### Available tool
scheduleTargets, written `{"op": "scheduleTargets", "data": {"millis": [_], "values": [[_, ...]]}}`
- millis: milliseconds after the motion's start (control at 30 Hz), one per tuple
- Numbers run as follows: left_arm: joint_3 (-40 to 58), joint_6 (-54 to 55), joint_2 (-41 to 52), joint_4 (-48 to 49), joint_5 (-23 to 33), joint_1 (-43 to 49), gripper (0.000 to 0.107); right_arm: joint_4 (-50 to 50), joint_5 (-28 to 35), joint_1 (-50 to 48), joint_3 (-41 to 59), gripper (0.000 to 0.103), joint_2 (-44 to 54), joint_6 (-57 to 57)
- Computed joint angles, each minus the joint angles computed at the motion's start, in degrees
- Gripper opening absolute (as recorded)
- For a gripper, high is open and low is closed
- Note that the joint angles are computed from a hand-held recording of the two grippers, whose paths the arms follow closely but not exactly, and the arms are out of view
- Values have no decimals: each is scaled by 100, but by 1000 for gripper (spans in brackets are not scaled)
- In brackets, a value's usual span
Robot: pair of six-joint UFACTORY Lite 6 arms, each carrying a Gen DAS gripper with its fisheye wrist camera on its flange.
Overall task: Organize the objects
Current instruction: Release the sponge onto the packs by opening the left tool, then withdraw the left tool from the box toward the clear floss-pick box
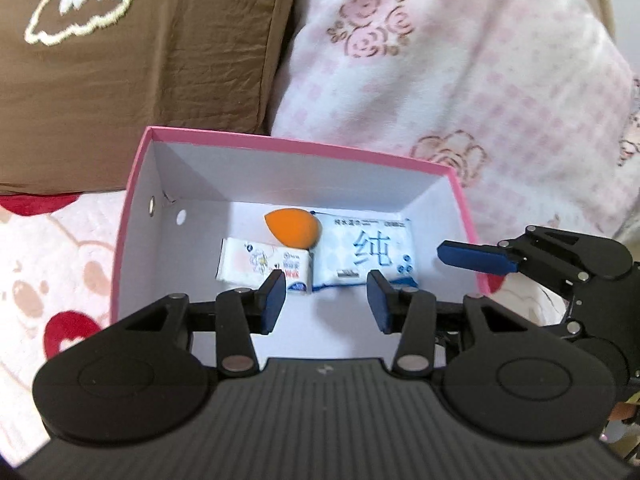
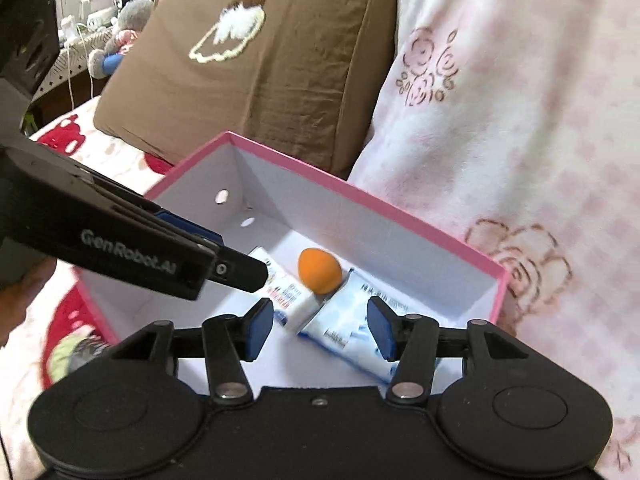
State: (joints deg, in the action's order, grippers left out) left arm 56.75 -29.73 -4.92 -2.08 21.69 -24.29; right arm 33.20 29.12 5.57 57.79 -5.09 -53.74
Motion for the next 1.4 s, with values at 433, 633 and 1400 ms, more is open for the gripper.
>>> {"op": "scheduleTargets", "data": {"millis": [433, 633, 1400], "values": [[-118, -1219, -1676, 1100, 1586, -1210, 48, -1638, 1201, 265, -741, 81, -2464, 1801], [-314, -1588, -2390, 1383, 2240, -1635, 48, -1988, 2043, 351, -846, 89, -3313, 2216], [-1718, -4437, -4292, 3043, 3272, -4710, 59, -3683, 3343, 3597, -1453, 102, -5370, 5159]]}}
